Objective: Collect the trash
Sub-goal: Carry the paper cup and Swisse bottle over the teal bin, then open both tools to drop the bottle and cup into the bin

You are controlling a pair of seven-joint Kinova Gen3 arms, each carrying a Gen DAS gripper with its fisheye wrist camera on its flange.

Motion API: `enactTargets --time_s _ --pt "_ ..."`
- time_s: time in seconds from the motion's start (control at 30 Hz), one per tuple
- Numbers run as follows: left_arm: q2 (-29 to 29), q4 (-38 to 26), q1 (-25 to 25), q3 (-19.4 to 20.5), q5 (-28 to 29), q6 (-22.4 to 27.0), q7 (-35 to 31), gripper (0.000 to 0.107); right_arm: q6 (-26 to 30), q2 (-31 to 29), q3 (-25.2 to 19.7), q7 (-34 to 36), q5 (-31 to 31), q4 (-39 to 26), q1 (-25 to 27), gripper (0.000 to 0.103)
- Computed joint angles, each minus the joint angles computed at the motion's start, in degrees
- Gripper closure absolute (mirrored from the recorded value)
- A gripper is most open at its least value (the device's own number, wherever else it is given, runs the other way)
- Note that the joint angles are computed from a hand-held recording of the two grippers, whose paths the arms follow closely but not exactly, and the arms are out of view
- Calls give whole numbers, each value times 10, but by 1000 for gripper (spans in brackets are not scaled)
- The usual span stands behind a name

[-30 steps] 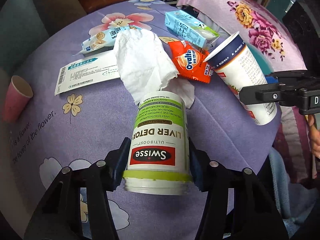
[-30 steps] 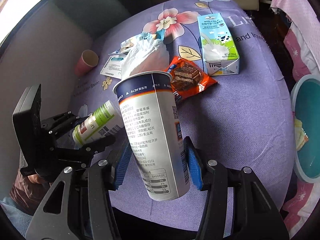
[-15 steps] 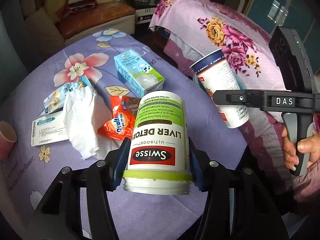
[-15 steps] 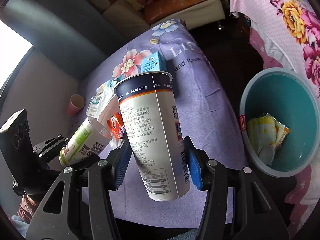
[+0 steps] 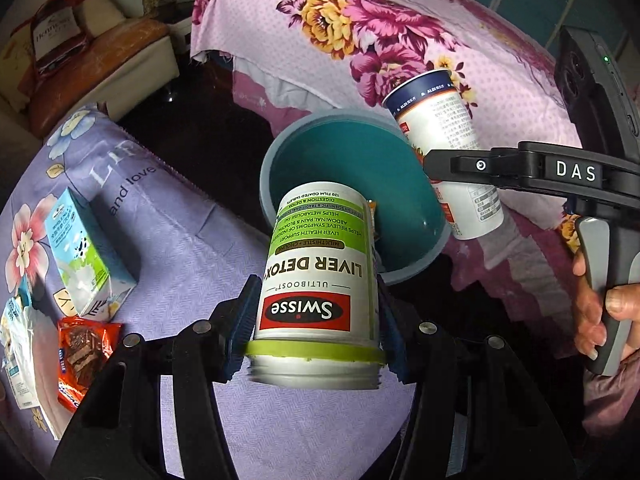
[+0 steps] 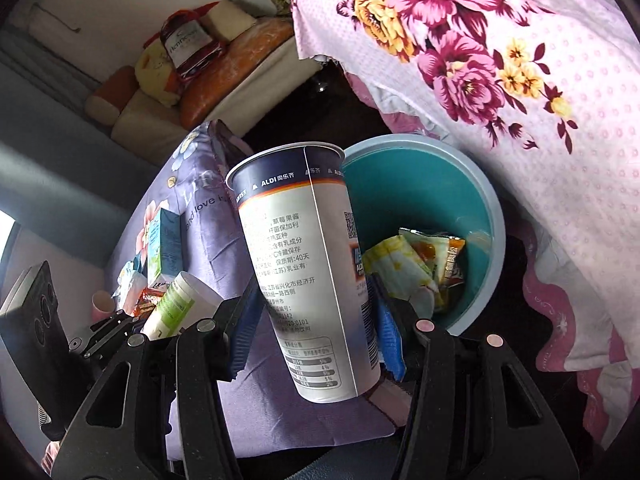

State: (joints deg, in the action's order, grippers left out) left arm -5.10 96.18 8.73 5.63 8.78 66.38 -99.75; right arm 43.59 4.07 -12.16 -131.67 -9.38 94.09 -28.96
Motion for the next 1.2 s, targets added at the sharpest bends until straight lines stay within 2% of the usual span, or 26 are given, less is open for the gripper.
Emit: enactTargets --time_s 0.2,0.5,0.57,0.67,0.7,0.97,1.2 --pt "53 -19 21 19 -11 -14 25 52 -7 -8 14 11 -22 36 27 53" --pt "100 -31 40 21 -23 -36 54 51 14 7 18 -12 9 34 31 53" --pt "101 -30 45 22 -33 -43 65 49 17 10 18 -12 8 33 32 53" --pt "97 -28 48 21 -41 -53 77 32 20 15 19 -12 6 32 34 53" --pt "94 -25 49 21 -46 -59 80 30 21 17 19 -13 7 31 34 53" --pt "71 -11 31 12 -28 -61 73 20 42 38 18 -28 28 3 18 53" --pt "41 1 7 -2 1 -53 50 19 78 57 17 -47 53 -27 -3 52"
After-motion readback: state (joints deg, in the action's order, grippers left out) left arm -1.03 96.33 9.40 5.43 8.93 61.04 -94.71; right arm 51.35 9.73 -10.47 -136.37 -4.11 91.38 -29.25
